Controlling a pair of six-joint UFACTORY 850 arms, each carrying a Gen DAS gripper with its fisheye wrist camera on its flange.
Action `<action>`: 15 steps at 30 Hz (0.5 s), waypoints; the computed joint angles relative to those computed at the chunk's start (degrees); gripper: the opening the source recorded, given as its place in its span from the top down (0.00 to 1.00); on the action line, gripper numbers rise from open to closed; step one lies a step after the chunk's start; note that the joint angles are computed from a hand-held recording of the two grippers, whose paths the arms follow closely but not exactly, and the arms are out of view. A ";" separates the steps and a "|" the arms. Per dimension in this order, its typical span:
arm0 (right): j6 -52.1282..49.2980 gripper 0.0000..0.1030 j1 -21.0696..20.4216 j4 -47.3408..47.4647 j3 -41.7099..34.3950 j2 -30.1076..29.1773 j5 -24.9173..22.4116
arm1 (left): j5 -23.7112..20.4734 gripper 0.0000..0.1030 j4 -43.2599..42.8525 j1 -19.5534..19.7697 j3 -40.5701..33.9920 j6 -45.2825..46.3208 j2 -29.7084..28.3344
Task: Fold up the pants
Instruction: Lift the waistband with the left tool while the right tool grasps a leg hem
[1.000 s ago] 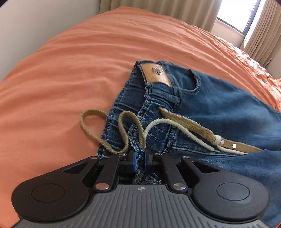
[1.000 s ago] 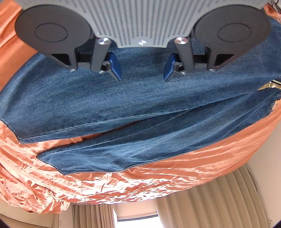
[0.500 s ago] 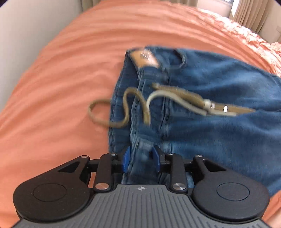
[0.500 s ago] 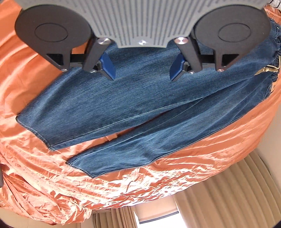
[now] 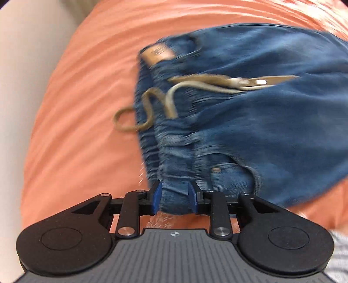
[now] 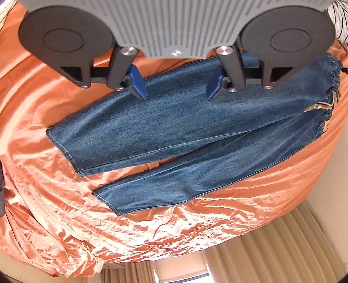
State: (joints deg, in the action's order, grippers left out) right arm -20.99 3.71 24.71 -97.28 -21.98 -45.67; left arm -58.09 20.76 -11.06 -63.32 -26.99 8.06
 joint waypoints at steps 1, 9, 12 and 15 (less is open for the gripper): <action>-0.75 0.49 -0.21 -0.45 -0.91 -0.11 -0.83 | -0.15 0.67 -0.83 -1.21 -0.73 3.42 0.34; -4.65 0.55 -2.74 -3.84 -10.18 -2.25 -9.43 | -3.95 0.63 -5.86 -12.10 -5.76 25.21 -5.31; -8.16 0.61 -3.91 -4.41 -11.13 -2.08 -10.73 | -4.00 0.61 -4.76 -15.41 -6.56 29.33 -8.61; -13.92 0.65 -5.60 -4.44 -8.91 -0.32 -9.23 | -4.07 0.55 -2.17 -17.46 -6.89 30.31 -11.77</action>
